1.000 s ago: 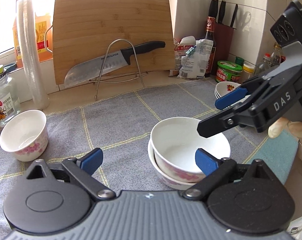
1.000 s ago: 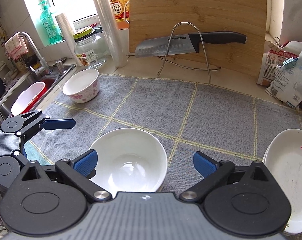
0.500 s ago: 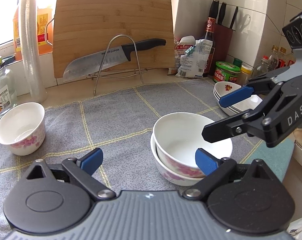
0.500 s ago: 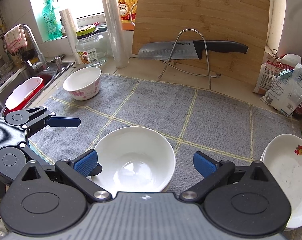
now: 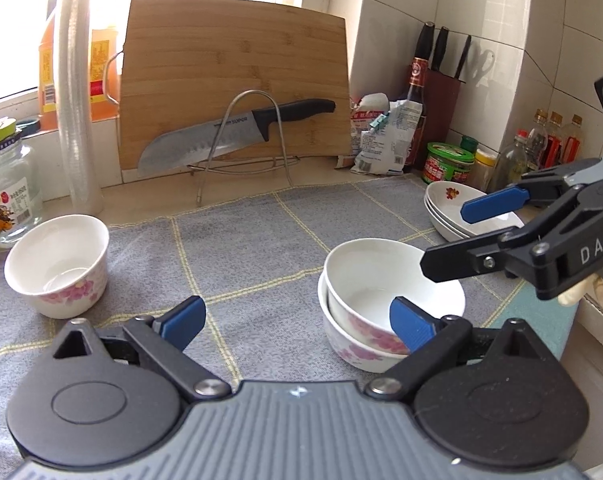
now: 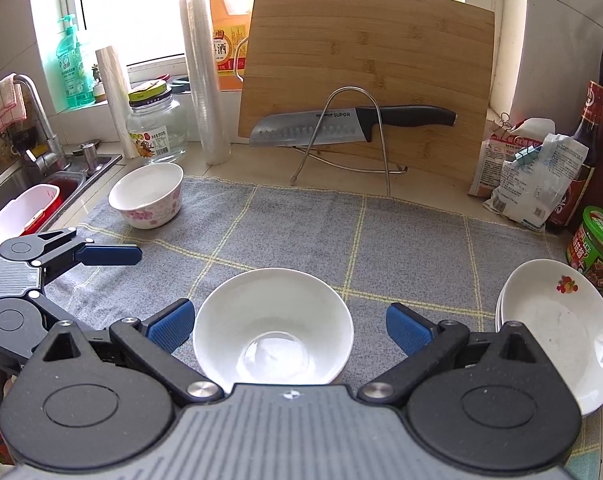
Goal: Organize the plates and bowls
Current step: 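Withdraw both grippers toward the remaining pink-flowered bowl by the window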
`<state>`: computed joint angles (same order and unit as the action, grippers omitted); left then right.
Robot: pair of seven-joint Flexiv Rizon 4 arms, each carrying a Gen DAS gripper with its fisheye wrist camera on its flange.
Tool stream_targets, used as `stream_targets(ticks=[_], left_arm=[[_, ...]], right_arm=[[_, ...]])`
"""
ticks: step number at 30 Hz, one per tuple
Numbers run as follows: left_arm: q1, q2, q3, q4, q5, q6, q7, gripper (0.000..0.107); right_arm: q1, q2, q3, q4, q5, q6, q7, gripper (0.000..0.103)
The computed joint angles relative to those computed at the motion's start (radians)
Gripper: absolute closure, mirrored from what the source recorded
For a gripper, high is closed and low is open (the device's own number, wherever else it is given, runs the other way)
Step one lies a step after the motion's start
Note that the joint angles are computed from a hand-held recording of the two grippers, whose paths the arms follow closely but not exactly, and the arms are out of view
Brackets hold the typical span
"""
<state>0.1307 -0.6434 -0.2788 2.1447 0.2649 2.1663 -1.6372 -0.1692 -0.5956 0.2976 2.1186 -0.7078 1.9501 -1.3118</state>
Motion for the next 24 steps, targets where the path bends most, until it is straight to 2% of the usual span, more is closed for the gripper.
stream_targets(ticks=[2, 4, 7, 12, 14, 16, 19, 24], left_arm=[[-0.046, 0.02, 0.052, 0.027, -0.058, 0.029, -0.005, 0.009], [-0.126, 0.039, 0.132, 0.061, -0.157, 0.066, -0.002, 0.008], [-0.277, 0.074, 0.251, 0.119, -0.375, 0.095, 0.03, 0.008], [-0.404, 0.131, 0.328, 0.194, -0.663, 0.073, 0.064, 0.008], [-0.465, 0.144, 0.36, 0.22, -0.78, 0.095, 0.101, 0.008], [-0.475, 0.151, 0.362, 0.239, -0.835, 0.117, 0.127, 0.008], [-0.448, 0.156, 0.349, 0.252, -0.861, 0.136, 0.139, 0.008], [-0.314, 0.156, 0.321, 0.242, -0.711, 0.134, 0.119, 0.008]], right_arm=[[-0.006, -0.007, 0.01, -0.003, -0.011, 0.006, -0.004, 0.0], [-0.038, -0.025, 0.038, -0.013, -0.056, 0.012, -0.006, 0.0], [-0.124, -0.078, 0.112, -0.047, -0.193, 0.013, 0.002, 0.0], [-0.21, -0.156, 0.191, -0.105, -0.409, 0.002, 0.081, 0.0], [-0.235, -0.182, 0.224, -0.125, -0.494, -0.016, 0.132, 0.0], [-0.239, -0.192, 0.237, -0.138, -0.556, -0.028, 0.168, 0.0], [-0.158, -0.155, 0.176, -0.127, -0.538, 0.013, 0.16, 0.0], [0.032, -0.104, 0.053, -0.104, -0.407, 0.068, 0.111, 0.0]])
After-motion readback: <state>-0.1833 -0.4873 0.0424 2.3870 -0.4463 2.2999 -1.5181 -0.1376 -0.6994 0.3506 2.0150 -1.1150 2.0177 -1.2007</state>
